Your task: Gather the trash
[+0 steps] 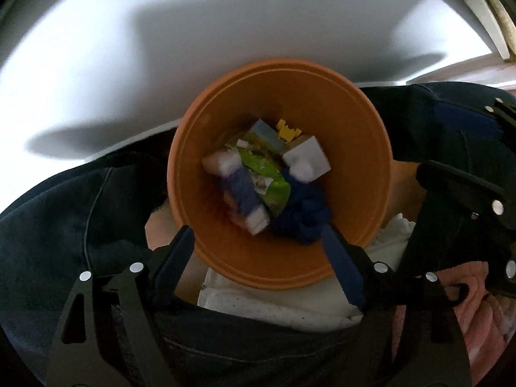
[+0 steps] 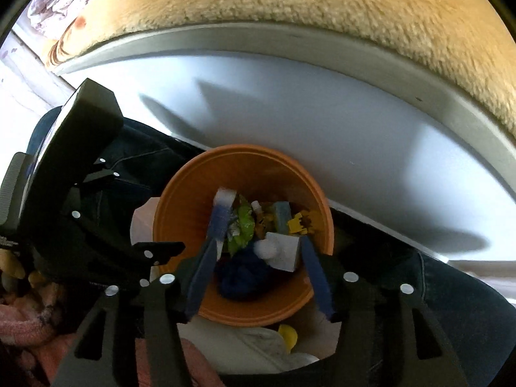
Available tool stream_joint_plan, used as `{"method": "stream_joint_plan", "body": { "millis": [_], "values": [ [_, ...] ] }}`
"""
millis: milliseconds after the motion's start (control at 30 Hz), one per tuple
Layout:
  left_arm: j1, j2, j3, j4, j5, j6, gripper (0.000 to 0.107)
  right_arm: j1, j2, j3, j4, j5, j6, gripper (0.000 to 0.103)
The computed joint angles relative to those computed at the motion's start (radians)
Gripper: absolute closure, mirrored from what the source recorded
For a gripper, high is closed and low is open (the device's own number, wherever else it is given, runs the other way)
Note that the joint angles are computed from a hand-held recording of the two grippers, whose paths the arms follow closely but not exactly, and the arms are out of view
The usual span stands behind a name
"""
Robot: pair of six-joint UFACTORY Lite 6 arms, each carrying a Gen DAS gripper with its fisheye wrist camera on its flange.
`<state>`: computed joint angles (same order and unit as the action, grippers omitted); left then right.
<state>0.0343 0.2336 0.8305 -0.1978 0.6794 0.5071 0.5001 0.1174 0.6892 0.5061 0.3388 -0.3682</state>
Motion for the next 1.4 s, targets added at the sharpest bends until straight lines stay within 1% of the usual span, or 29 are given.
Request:
{"method": "stream_joint_plan", "body": {
  "millis": [100, 167, 200, 267, 400, 433, 533, 567, 600, 733, 767, 800, 867, 900, 933, 1033, 1167, 1233, 1400],
  "values": [
    [-0.006, -0.005, -0.002, 0.005, -0.002, -0.009, 0.027, -0.006, -0.022, -0.015, -0.004, 0.001, 0.011, 0.043],
    [-0.016, -0.03, -0.014, 0.015, -0.008, -0.022, 0.027, -0.025, -0.036, -0.012, -0.019, 0.013, 0.017, 0.042],
    [-0.021, -0.049, -0.022, 0.022, -0.012, -0.03, 0.027, -0.027, -0.06, -0.021, -0.035, 0.017, 0.037, 0.04],
    [-0.034, -0.086, -0.035, 0.031, -0.019, -0.044, 0.027, -0.043, -0.079, -0.034, -0.032, 0.009, 0.026, 0.038],
    [-0.026, -0.205, -0.035, 0.037, -0.006, -0.041, 0.027, -0.053, -0.198, -0.047, -0.148, 0.032, 0.14, 0.035],
    [-0.021, -0.257, -0.03, 0.035, 0.003, -0.042, 0.027, -0.067, -0.238, -0.049, -0.165, 0.044, 0.148, 0.035],
    [-0.007, -0.347, 0.01, 0.017, 0.027, -0.041, 0.027, -0.091, -0.346, -0.026, -0.238, 0.074, 0.223, 0.032],
    [0.002, -0.379, 0.034, 0.004, 0.037, -0.037, 0.026, -0.097, -0.38, -0.016, -0.258, 0.083, 0.243, 0.031],
    [0.004, -0.402, 0.051, -0.001, 0.04, -0.044, 0.024, -0.104, -0.417, 0.001, -0.284, 0.094, 0.27, 0.028],
    [0.027, -0.487, 0.16, 0.0, 0.026, -0.086, 0.02, -0.103, -0.536, 0.075, -0.501, 0.086, 0.493, 0.024],
    [0.033, -0.498, 0.192, 0.001, 0.02, -0.098, 0.02, -0.098, -0.549, 0.096, -0.561, 0.083, 0.554, 0.019],
    [0.042, -0.501, 0.222, -0.002, 0.018, -0.103, 0.019, -0.1, -0.569, 0.121, -0.643, 0.076, 0.632, 0.017],
    [0.051, -0.502, 0.289, -0.003, 0.01, -0.128, 0.016, -0.118, -0.571, 0.172, -0.71, 0.067, 0.69, 0.016],
    [0.058, -0.499, 0.325, -0.006, 0.004, -0.14, 0.016, -0.137, -0.569, 0.186, -0.694, 0.058, 0.671, 0.014],
    [0.063, -0.499, 0.344, -0.01, -0.003, -0.147, 0.016, -0.147, -0.563, 0.213, -0.714, 0.056, 0.693, 0.012],
    [0.089, -0.492, 0.409, -0.042, -0.03, -0.159, 0.016, -0.172, -0.558, 0.264, -0.777, 0.044, 0.757, 0.012],
    [0.095, -0.509, 0.466, -0.029, -0.077, -0.225, 0.016, -0.214, -0.558, 0.314, -0.761, 0.033, 0.743, 0.011],
    [0.094, -0.51, 0.492, -0.027, -0.1, -0.248, 0.016, -0.226, -0.546, 0.342, -0.781, 0.026, 0.761, 0.011],
    [0.104, -0.493, 0.562, -0.037, -0.091, -0.255, 0.016, -0.228, -0.539, 0.386, -0.836, 0.025, 0.813, 0.011]
  ]
}}
